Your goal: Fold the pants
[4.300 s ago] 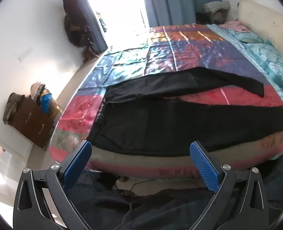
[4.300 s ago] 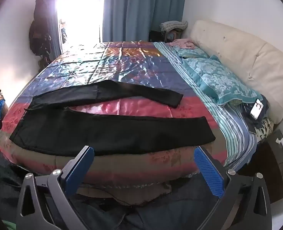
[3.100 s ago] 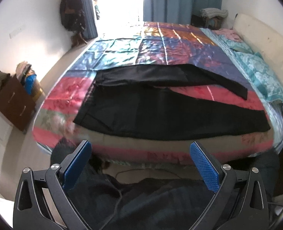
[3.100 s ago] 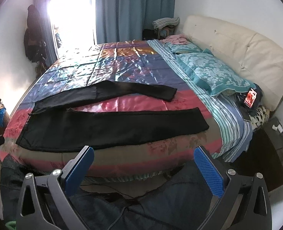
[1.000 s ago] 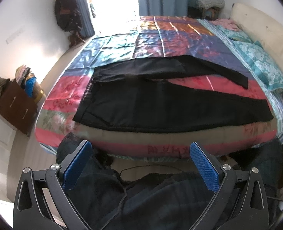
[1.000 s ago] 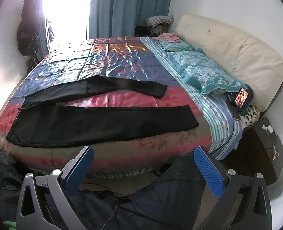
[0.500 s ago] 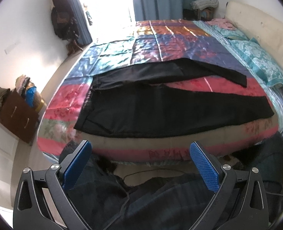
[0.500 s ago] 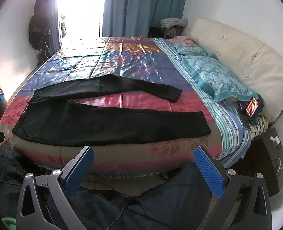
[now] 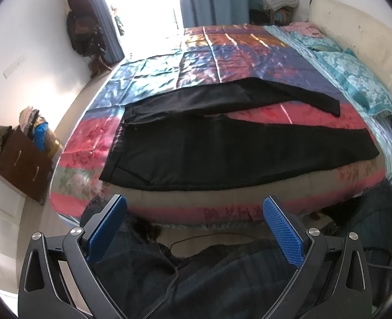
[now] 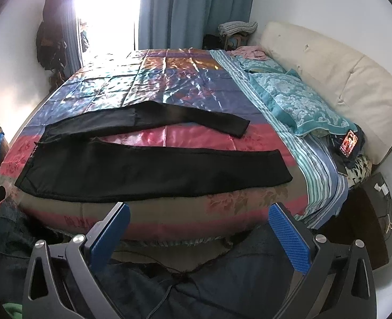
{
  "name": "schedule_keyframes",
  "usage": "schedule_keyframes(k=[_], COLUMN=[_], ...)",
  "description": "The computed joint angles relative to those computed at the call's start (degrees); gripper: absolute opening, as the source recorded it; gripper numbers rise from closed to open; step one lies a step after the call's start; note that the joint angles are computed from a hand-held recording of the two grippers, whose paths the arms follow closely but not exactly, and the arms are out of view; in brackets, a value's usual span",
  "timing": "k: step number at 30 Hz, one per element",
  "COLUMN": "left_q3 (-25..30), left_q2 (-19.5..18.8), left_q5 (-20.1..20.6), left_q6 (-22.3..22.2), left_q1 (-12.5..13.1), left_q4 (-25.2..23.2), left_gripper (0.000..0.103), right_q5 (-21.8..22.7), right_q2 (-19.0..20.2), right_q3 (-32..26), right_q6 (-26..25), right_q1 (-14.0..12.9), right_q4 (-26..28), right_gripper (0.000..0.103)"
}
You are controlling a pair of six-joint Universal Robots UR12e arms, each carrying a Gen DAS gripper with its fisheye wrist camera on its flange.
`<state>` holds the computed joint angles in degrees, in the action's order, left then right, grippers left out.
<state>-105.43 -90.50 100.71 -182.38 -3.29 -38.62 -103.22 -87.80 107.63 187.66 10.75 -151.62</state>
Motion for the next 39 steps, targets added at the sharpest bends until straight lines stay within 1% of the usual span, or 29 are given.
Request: schedule_keyframes(k=[7,14,18,26,34,39], left_q3=[0.39,0.31,0.16,1.07,1.31,1.72], left_q2=[-0.41,-0.45,-0.49,-1.47,-1.92,-2.32], left_q5=[-0.68,-1.65,-1.97,-2.17,-2.04,-2.72], left_q6=[-0.32,0.21,0.36,0.68,1.07,1.03], left_q1=[0.24,0.46,0.46,0.38,0.21,0.40], left_q4=[-1.18,-0.53,-0.09,-1.67,-1.36,-2.08], left_gripper=[0.102,0.102,0.102,0.102,0.102,0.102], right_q5=[0.04,-0.69,-1.34,-0.91,-0.72,-0.70], right_q2=[0.30,-0.23,-0.31,-0.18,0.23,0.46], right_q3=[0.13,0.71,0.66,0.62,0.39,0.10], right_q6=[0.04,0.47,0.58,0.66,0.06,0.54], right_q1=[-0.18,-0.30,-0.18,-0.33,-0.36,-0.39], right_q4=[0.01,-1.08,-0.83,-0.36,-0.85,0.18], right_gripper=[0.103,0.103,0.103,0.103,0.103,0.103])
